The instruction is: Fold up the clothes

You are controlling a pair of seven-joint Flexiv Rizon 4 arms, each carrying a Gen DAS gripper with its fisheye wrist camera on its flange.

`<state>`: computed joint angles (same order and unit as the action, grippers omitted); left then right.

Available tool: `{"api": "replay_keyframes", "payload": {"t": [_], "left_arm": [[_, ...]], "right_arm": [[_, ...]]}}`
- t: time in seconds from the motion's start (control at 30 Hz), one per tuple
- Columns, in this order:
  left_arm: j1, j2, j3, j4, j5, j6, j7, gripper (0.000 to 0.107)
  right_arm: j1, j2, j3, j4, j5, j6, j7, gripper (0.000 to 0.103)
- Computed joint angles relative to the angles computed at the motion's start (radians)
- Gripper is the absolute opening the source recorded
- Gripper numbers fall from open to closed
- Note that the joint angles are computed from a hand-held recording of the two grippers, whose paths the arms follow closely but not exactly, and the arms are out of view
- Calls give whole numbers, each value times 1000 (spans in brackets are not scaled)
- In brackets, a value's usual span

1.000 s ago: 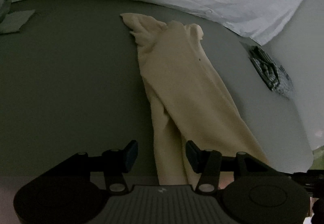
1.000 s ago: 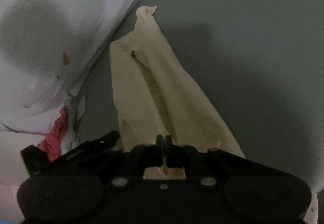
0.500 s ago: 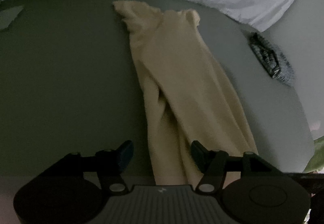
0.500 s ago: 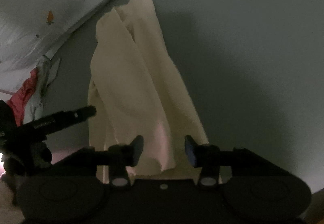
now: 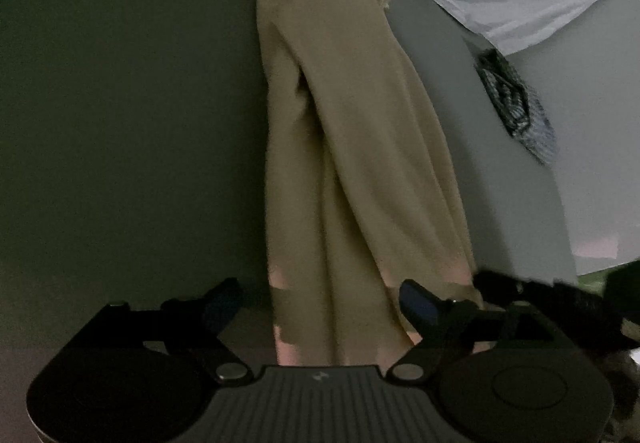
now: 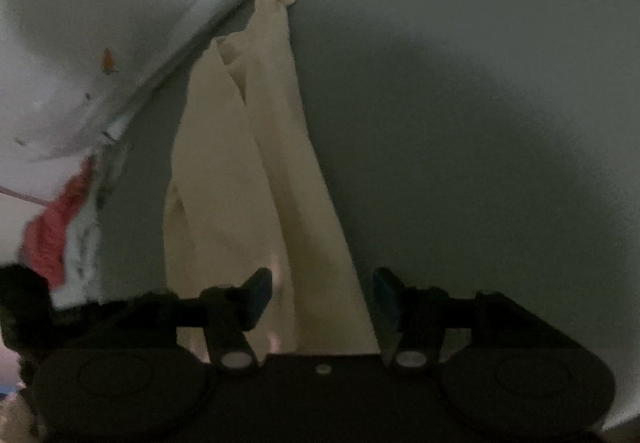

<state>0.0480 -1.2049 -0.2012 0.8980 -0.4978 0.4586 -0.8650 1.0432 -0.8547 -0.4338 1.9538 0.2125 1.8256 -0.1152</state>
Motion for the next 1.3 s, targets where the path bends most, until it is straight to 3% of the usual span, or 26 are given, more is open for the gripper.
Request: {"api": "replay_keyframes", "payload": {"t": [0.1, 0.2, 0.27, 0.4, 0.47, 0.53, 0.63, 0.7, 0.8, 0.93, 1.1, 1.13, 1.2, 1.23, 1.27, 1.3], "left_arm": [[22, 53, -18, 116, -35, 39, -2, 94], [39, 91, -33, 207, -77, 58, -15, 103], [42, 111, -36, 253, -97, 76, -23, 103], [57, 91, -44, 239, -150, 11, -126, 101], [76, 68, -63, 231, -202, -35, -200, 98], [89, 64, -72, 245, -234, -34, -222, 94], [100, 65, -73, 266, -264, -12, -250, 78], [110, 71, -78, 291, -282, 8, -253, 71], [95, 94, -65, 310, -263, 40, -248, 71], [31, 131, -14, 287, -136, 60, -207, 73], [6, 140, -9, 274, -78, 70, -171, 82], [4, 145, -9, 282, -74, 82, -163, 82], [-1, 163, -14, 316, -60, 123, -106, 77], [-3, 172, -18, 336, -54, 148, -71, 74], [-6, 179, -20, 352, -51, 171, -50, 70], [-11, 185, -20, 363, -52, 191, -44, 56]], "right_arm": [[-56, -40, 67, -12, 32, 153, -33, 66], [-184, -86, 222, -52, 28, 322, -51, 69], [-242, -123, 293, -78, 26, 414, -55, 76], [-421, -150, 452, -88, -130, 522, -62, 75], [-513, -159, 508, -93, -278, 515, -80, 61], [-544, -143, 523, -90, -339, 464, -137, 52], [-546, -113, 529, -85, -322, 377, -179, 22], [-540, -109, 538, -93, -277, 357, -189, 21], [-542, -106, 551, -108, -253, 334, -205, 22], [-591, -77, 579, -129, -357, 222, -267, 45], [-592, -74, 582, -152, -361, 169, -307, 44], [-592, -80, 585, -150, -344, 188, -306, 42], [-578, -80, 574, -144, -307, 189, -300, 25], [-564, -74, 561, -137, -284, 177, -293, 12], [-557, -81, 559, -138, -262, 191, -286, 12], [-549, -88, 557, -139, -240, 214, -281, 12]]}}
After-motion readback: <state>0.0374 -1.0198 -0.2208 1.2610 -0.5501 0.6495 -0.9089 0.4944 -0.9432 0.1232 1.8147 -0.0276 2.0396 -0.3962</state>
